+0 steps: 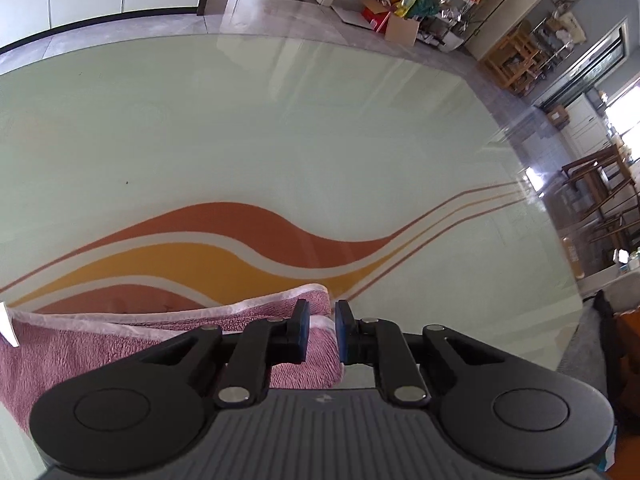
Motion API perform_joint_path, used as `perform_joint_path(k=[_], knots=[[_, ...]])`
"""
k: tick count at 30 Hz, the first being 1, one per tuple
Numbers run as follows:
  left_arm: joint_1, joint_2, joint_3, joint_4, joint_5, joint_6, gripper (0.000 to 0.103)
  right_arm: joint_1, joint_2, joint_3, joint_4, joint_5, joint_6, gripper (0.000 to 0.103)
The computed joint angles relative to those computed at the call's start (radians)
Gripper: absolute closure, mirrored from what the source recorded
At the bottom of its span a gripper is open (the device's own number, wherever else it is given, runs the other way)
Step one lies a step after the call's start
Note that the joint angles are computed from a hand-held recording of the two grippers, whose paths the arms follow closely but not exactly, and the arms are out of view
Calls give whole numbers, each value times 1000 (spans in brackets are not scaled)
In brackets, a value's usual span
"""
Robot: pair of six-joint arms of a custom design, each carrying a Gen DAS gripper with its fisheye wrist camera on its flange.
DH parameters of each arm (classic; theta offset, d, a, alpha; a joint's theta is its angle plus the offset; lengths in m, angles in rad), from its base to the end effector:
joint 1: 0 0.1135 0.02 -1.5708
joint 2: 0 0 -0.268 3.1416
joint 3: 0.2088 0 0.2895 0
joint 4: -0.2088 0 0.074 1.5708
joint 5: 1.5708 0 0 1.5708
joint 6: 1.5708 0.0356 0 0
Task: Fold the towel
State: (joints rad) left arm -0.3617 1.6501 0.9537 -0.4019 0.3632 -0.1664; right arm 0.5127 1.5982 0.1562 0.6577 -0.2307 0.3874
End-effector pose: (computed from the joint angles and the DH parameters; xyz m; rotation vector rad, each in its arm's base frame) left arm 0.3190 -0.1342 0.1495 0.3831 2.6828 -0.6500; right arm 0.1704 0.1053 0.0315 -0.2698 2.4277 0.6948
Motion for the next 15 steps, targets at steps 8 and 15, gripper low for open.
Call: perform_joint_path(k=[8,15], knots=[[185,-315,-234,-15,-98,252,73,-202,-38,-26,-10,-152,-32,44],[465,-339,-302,-22,-108,441,73,-280,-79,-10,-53,-191,58,31]])
